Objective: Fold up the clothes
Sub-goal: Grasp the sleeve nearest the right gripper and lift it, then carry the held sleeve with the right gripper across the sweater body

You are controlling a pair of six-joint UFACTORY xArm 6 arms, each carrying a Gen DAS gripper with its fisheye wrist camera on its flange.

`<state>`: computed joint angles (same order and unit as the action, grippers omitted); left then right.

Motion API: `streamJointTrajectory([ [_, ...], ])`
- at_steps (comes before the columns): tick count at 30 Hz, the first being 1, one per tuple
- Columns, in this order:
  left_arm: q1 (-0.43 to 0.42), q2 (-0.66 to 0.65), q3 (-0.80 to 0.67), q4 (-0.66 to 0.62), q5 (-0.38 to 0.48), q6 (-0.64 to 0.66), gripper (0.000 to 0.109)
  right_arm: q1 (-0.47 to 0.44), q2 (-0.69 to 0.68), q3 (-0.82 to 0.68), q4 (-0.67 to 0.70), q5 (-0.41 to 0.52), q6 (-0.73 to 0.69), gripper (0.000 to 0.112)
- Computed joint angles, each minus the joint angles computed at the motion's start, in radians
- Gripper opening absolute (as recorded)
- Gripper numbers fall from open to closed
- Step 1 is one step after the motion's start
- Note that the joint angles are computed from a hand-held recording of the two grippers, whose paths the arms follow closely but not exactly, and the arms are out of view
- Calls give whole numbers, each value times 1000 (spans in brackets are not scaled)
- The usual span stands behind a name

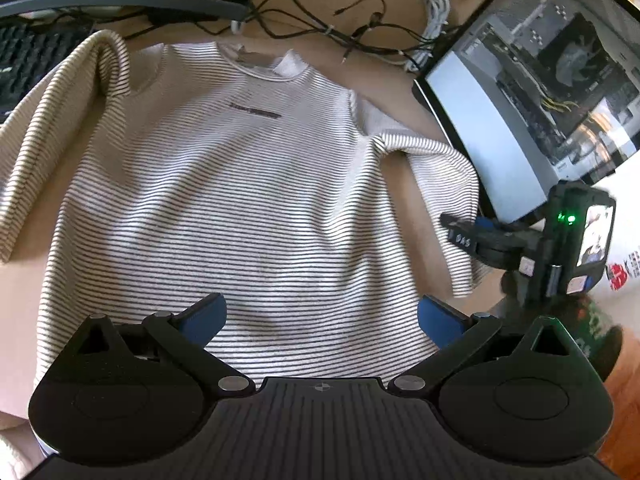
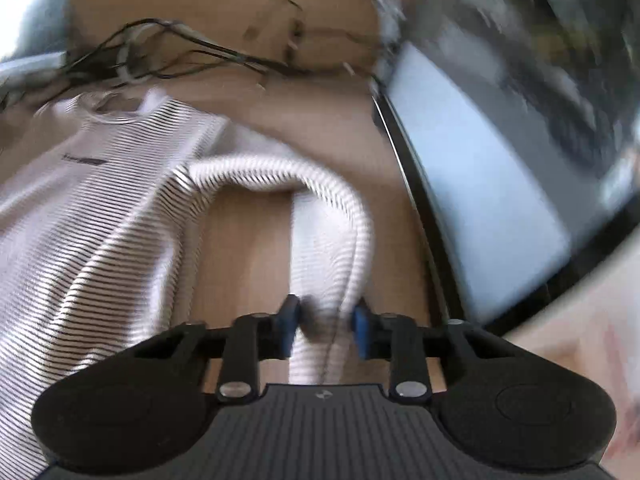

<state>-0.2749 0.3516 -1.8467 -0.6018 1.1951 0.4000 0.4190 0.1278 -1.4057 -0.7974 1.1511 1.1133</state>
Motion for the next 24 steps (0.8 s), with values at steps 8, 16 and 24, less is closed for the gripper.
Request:
streamJointTrajectory([
  [8, 12, -3, 3, -31, -10, 1, 103, 37, 94, -200, -310, 103, -351, 10],
  [16, 10, 6, -11, -24, -8, 3, 103, -46, -26, -183, 52, -91, 20, 38],
  [24, -17, 21, -42, 19, 29, 39, 103, -81, -386, 355, 256, -393, 807, 44],
])
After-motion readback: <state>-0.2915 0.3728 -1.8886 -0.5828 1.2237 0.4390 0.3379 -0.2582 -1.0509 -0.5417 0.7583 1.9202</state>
